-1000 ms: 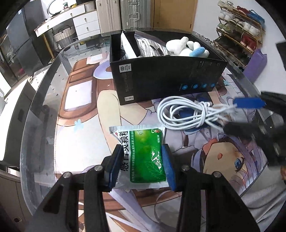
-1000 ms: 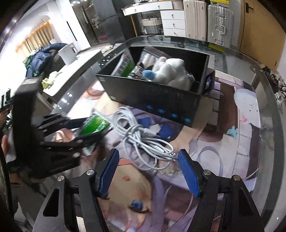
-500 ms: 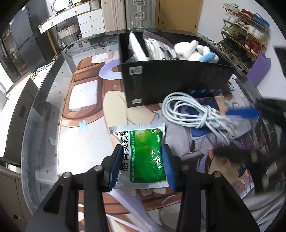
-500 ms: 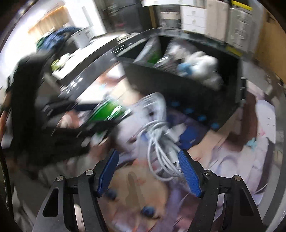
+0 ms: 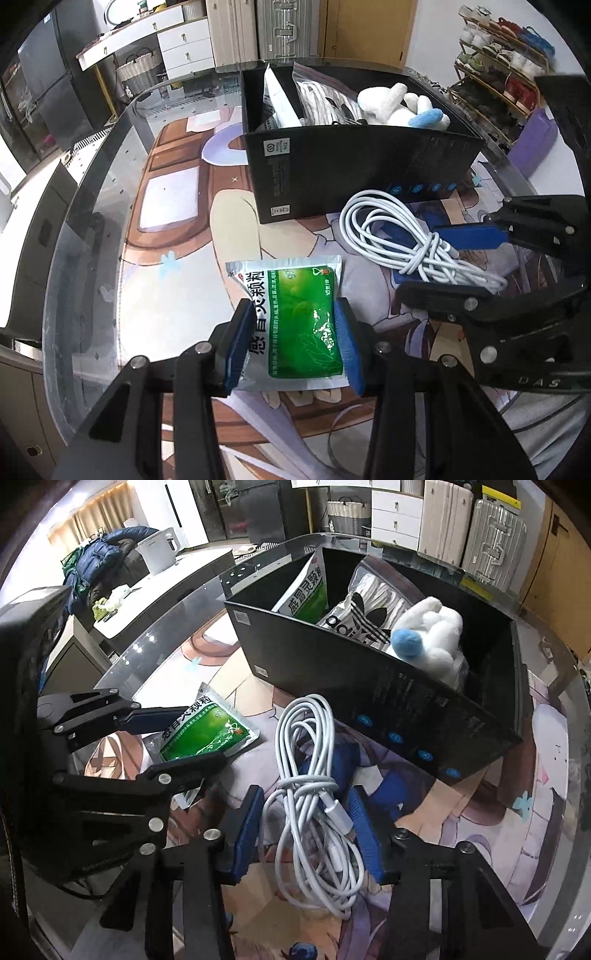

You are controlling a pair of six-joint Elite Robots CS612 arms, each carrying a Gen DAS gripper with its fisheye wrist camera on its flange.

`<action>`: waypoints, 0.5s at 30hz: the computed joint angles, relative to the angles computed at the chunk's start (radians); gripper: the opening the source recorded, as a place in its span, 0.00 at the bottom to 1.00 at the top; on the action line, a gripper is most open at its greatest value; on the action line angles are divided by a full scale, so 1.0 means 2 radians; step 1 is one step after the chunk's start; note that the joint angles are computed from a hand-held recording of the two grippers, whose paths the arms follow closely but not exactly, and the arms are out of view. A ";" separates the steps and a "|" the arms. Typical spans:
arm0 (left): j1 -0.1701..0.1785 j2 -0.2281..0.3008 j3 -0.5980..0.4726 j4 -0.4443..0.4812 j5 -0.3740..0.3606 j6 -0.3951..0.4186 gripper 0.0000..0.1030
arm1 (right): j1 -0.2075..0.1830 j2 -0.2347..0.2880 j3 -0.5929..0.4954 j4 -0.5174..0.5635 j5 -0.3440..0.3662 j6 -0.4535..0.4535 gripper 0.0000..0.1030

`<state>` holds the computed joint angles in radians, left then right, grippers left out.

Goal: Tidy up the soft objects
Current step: 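Grasp the coiled white cable with the right tool and lift it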

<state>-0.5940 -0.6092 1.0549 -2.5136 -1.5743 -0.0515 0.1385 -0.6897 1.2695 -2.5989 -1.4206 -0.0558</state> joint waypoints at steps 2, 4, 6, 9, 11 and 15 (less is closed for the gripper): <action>-0.001 -0.001 0.002 -0.002 0.003 0.005 0.42 | -0.002 -0.009 0.015 -0.009 0.000 0.004 0.39; -0.002 -0.001 0.002 -0.003 0.000 0.014 0.42 | -0.003 -0.016 0.028 -0.018 -0.007 0.012 0.39; -0.003 -0.001 0.002 -0.002 -0.008 0.016 0.42 | -0.008 -0.029 0.049 -0.028 -0.010 0.021 0.39; -0.004 -0.002 0.001 0.001 -0.022 0.029 0.42 | -0.012 -0.039 0.066 -0.030 -0.002 0.028 0.39; -0.007 -0.003 0.003 0.003 -0.017 0.045 0.42 | -0.013 -0.039 0.065 -0.016 0.010 0.022 0.39; -0.007 -0.005 0.005 0.007 -0.023 0.038 0.59 | -0.009 -0.040 0.064 -0.006 -0.001 0.004 0.48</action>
